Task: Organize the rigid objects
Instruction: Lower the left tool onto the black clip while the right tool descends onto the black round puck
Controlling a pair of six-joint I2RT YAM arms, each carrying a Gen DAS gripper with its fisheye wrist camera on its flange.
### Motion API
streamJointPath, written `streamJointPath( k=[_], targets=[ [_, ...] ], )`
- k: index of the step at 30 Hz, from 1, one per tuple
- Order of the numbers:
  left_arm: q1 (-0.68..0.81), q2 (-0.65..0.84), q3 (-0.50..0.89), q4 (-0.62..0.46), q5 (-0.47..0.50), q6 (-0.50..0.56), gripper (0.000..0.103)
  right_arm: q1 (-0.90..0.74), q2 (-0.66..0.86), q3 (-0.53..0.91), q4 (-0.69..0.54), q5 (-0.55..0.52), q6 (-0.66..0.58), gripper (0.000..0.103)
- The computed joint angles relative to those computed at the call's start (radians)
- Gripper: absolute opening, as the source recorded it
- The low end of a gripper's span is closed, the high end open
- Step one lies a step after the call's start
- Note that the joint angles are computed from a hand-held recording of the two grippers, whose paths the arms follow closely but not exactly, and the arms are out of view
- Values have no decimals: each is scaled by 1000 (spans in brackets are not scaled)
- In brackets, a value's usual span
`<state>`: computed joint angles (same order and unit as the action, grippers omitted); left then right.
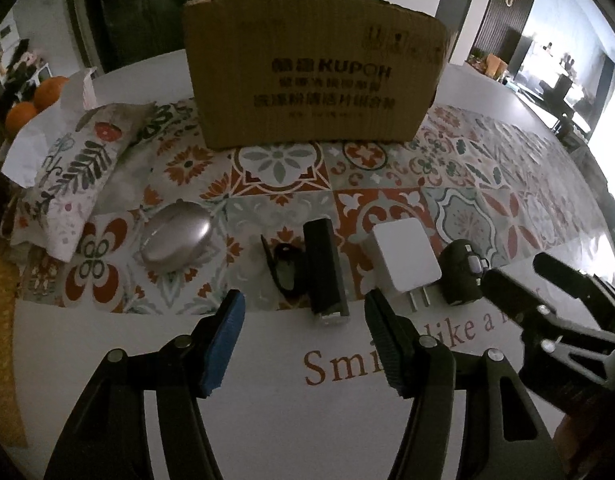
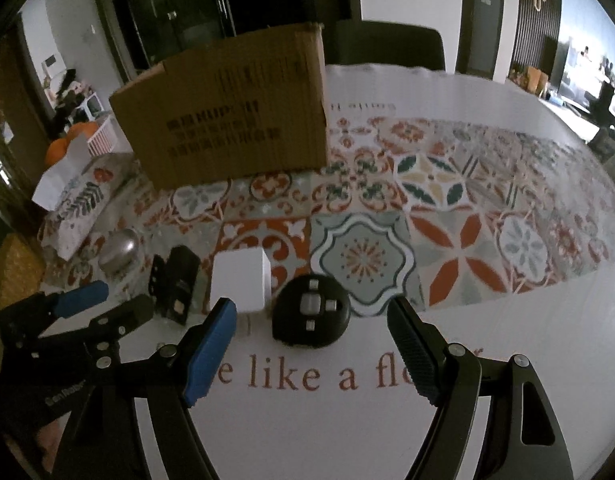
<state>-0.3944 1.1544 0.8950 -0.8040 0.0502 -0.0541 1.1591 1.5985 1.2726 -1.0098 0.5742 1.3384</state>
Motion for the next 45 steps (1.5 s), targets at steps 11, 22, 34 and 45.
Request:
streamJointPath(
  k=[11, 22, 34, 45],
  targets=[
    [1, 70, -21, 76, 6, 12, 68, -33, 25, -45, 48, -61, -10, 78],
    [-10, 160, -15, 140, -10, 5, 68, -81, 51, -73, 100, -121, -48, 78],
    [-24, 235, -3, 203, -38, -15, 68, -121, 57, -115, 164, -138, -85, 78],
    [-20, 188, -43, 227, -63, -28, 40, -107, 46, -130, 168, -87, -67, 57]
  ],
)
